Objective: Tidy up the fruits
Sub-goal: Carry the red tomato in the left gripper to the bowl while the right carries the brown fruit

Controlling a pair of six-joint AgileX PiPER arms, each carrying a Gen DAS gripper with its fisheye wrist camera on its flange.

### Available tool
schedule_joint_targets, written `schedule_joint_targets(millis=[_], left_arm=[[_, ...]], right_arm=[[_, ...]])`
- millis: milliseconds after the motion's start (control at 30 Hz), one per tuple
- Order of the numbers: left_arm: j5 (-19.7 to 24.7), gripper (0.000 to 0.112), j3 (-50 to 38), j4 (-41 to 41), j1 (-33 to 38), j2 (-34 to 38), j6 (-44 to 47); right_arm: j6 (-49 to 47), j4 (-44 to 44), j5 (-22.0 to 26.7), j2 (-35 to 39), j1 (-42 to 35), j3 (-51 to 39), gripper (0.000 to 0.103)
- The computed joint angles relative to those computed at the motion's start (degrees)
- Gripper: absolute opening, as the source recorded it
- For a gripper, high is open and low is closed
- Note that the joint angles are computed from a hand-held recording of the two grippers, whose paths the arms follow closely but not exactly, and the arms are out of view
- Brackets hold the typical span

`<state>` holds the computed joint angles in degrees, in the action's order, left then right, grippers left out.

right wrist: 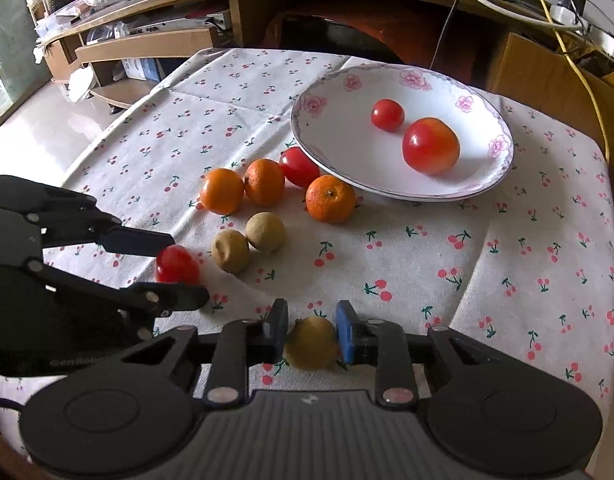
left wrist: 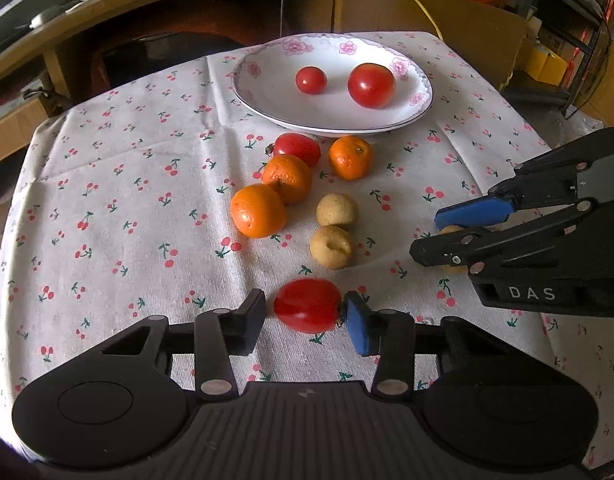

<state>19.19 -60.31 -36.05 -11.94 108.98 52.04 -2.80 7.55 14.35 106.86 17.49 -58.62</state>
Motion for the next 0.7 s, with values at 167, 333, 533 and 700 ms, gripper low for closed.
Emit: schedule_joint_targets(millis=[167, 333, 533, 700], left_arm=[[-0.20, 0.052, 0.20, -0.63, -0.02, 0.00, 0.70], [-0.75, 0.053, 0.55, -1.30, -0.14, -0.06, 1.32], [-1.38, 0.055, 0.70, -1.55, -0.34, 0.03, 1.58], [-0.94, 0.046, 0.59, -1.30, -0.32, -0.08, 1.43]], right_arm=[[1.48, -0.56, 0.60, -0.69, -0.34, 0.66, 0.032], [0.11, 0.68, 0.41, -2.07, -0.73, 2.44, 0.044], [-0.49, 1.17, -1.35, -2.55, -0.74, 3.73, 0.044], [5.06, -5.17, -1.77, -2.40, 0.55, 3.59, 0.037]])
